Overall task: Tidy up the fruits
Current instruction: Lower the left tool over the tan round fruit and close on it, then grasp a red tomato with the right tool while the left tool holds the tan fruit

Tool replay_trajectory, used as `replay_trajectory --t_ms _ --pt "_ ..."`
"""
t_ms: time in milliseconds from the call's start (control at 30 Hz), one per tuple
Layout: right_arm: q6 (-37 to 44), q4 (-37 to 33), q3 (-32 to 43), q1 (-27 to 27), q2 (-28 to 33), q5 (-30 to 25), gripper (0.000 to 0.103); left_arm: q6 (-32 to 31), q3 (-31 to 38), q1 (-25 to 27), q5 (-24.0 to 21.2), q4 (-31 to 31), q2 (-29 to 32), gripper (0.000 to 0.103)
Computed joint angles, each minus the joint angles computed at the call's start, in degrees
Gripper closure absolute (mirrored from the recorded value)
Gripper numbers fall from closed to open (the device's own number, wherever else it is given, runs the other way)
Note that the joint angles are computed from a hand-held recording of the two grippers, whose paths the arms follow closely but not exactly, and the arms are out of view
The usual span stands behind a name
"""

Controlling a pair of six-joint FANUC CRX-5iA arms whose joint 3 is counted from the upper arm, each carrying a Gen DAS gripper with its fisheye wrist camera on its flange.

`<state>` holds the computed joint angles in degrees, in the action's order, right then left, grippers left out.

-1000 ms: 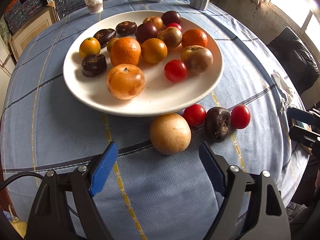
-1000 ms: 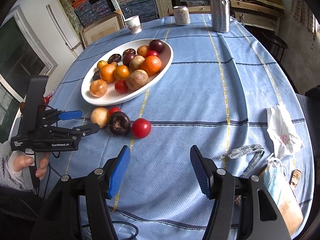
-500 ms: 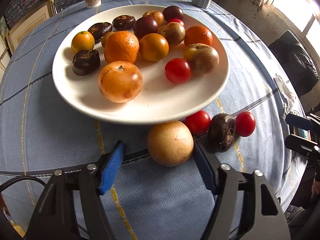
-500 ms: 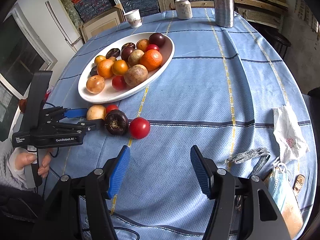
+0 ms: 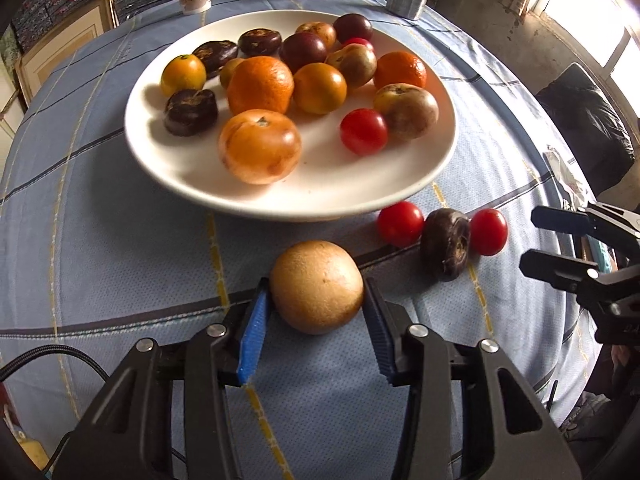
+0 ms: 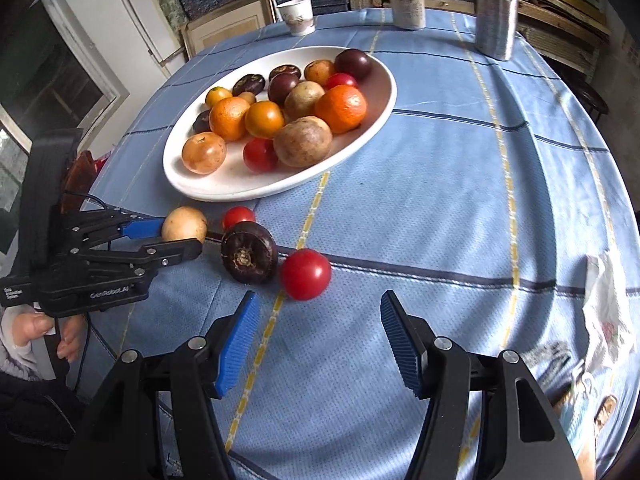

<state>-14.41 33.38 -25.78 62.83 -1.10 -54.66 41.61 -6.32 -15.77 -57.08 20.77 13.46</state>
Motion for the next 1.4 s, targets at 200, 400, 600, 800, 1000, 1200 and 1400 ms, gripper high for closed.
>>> replay_trajectory --t_ms 200,400,600,800,1000,1200,1400 --pt "4.58 -1.21 1.35 -1.7 1.47 1.72 0.04 0.93 -0.32 1.6 -0.04 -0.45 -0.5 0.058" --pt "7.21 -2.08 1.95 -2.46 2.2 2.04 0.045 0.84 -0.93 1.83 0.52 -0.3 -0.87 0.058" --pt "9.02 -3.45 2.28 -3.44 2.75 2.97 0.052 0.8 -0.98 1.71 0.76 -0.76 -0.9 0.057" --pt "10.6 -4.6 2.48 -4.05 3.14 4.11 0.068 0.85 -0.93 1.12 1.46 -1.24 -0.79 0.057" --pt "9.77 -4.13 2.02 -3.86 2.81 4.65 0.071 0.76 -0.75 0.86 1.72 -1.31 -0.62 0.057" --pt "7.77 -2.93 1.87 -2.54 1.96 2.86 0.071 0.9 -0.77 1.17 1.48 -0.54 -0.65 0.057" --pt "3.01 0.06 0.71 -0.48 -0.45 -0.34 0.071 -1.87 -1.82 1.95 2.63 1.72 -3.08 0.058"
